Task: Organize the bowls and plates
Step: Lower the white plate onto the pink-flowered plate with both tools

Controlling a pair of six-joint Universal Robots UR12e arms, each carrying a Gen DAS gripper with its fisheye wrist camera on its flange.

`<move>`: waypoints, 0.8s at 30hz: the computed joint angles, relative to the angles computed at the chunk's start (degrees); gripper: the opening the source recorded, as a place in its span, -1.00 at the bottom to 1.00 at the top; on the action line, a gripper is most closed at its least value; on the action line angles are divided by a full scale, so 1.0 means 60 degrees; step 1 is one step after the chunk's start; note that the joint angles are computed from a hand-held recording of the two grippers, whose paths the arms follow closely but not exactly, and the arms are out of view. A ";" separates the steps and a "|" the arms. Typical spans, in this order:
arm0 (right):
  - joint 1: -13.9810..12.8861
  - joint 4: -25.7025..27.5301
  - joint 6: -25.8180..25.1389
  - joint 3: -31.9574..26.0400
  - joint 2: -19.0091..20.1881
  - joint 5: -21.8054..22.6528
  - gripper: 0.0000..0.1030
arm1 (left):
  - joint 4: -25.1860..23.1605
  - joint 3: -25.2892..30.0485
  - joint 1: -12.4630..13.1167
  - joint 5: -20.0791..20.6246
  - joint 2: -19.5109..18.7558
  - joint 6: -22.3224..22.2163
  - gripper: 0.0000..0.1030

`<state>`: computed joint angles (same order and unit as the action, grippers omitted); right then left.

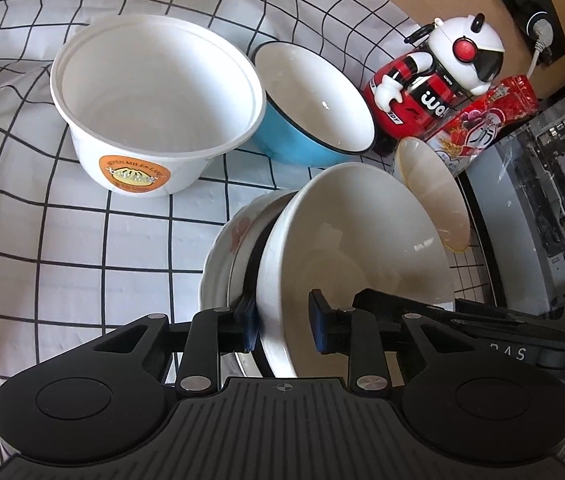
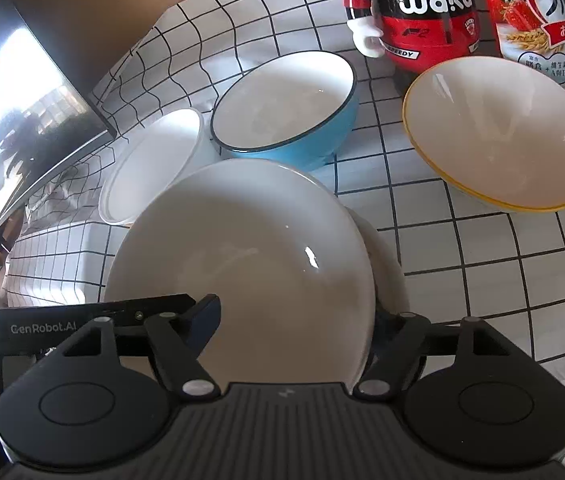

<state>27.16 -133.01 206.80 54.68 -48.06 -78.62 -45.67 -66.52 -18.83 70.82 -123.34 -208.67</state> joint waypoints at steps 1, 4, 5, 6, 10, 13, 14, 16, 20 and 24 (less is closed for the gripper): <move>0.0015 -0.0089 0.0009 0.0022 0.0003 -0.0050 0.48 | 0.0003 0.0007 -0.0008 0.0025 -0.0003 -0.0004 -0.44; 0.0023 -0.0305 -0.0045 0.0080 0.0011 -0.0057 0.53 | 0.0008 0.0002 -0.0017 0.0060 -0.0001 -0.0020 -0.44; 0.0013 -0.0355 0.0030 0.0093 0.0012 -0.0038 0.53 | 0.0001 0.0001 -0.0016 0.0055 -0.0002 -0.0023 -0.44; 0.0001 -0.0389 0.0094 0.0102 0.0013 -0.0008 0.53 | 0.0018 -0.0007 -0.0027 0.0079 0.0003 -0.0013 -0.44; -0.0064 -0.0421 -0.0042 0.0134 0.0001 0.0283 0.54 | 0.0095 -0.0055 -0.0029 0.0078 0.0021 -0.0008 -0.43; -0.0113 -0.0628 0.0119 0.0247 -0.0032 0.0460 0.54 | 0.0178 -0.0100 -0.0025 0.0050 0.0036 0.0042 -0.43; -0.0122 -0.0831 0.0234 0.0339 -0.0052 0.0468 0.54 | 0.0216 -0.0135 -0.0028 0.0063 0.0054 0.0043 -0.43; -0.0133 -0.1333 0.0381 0.0570 -0.0105 0.0512 0.56 | 0.0228 -0.0158 -0.0026 0.0055 0.0068 0.0049 -0.43; -0.0089 -0.0691 -0.0138 0.0312 -0.0078 0.0429 0.56 | 0.0104 -0.0133 -0.0025 0.0046 0.0086 0.0113 -0.43; 0.0195 0.0172 -0.1519 -0.0195 0.0010 -0.0645 0.56 | 0.0047 -0.0096 -0.0089 0.0323 0.0101 0.0281 -0.43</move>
